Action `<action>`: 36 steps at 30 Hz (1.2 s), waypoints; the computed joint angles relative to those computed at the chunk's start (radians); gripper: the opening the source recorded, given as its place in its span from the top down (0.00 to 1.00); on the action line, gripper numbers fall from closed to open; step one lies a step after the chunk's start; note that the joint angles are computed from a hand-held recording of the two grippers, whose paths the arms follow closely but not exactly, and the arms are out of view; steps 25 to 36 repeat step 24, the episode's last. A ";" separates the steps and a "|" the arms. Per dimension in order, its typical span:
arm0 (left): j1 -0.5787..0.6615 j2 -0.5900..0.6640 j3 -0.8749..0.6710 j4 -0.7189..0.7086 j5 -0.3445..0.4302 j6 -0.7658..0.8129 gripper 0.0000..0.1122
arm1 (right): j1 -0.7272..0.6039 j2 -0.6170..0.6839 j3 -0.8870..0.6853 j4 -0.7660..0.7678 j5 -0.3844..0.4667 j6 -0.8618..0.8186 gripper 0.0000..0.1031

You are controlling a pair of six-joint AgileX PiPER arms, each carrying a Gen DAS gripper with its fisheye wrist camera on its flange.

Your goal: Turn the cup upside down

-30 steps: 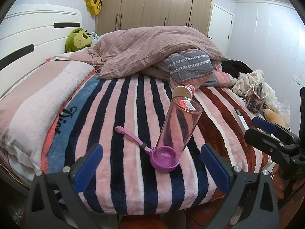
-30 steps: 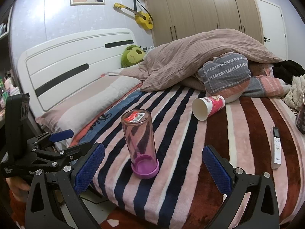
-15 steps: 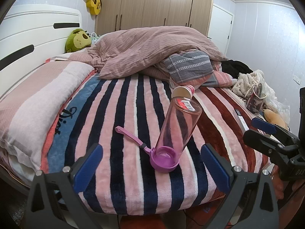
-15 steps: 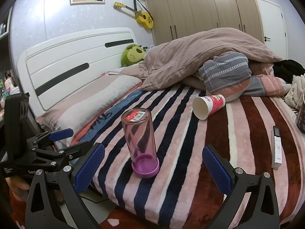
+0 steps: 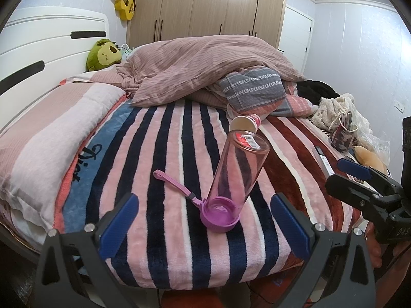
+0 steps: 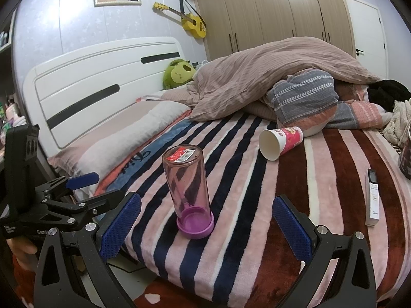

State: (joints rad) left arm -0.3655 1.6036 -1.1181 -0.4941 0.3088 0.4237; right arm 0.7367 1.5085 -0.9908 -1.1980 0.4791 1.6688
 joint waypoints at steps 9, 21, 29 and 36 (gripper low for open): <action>0.000 0.000 0.000 -0.005 -0.001 0.005 0.09 | 0.000 0.002 -0.002 0.000 0.002 -0.001 0.00; 0.000 -0.002 0.003 -0.009 -0.003 0.009 0.09 | -0.009 -0.002 0.004 0.009 -0.009 -0.013 0.00; -0.003 -0.002 0.000 0.010 -0.001 -0.007 0.09 | -0.007 -0.003 0.003 0.011 -0.007 -0.012 0.00; -0.003 -0.002 0.000 0.010 -0.001 -0.007 0.09 | -0.007 -0.003 0.003 0.011 -0.007 -0.012 0.00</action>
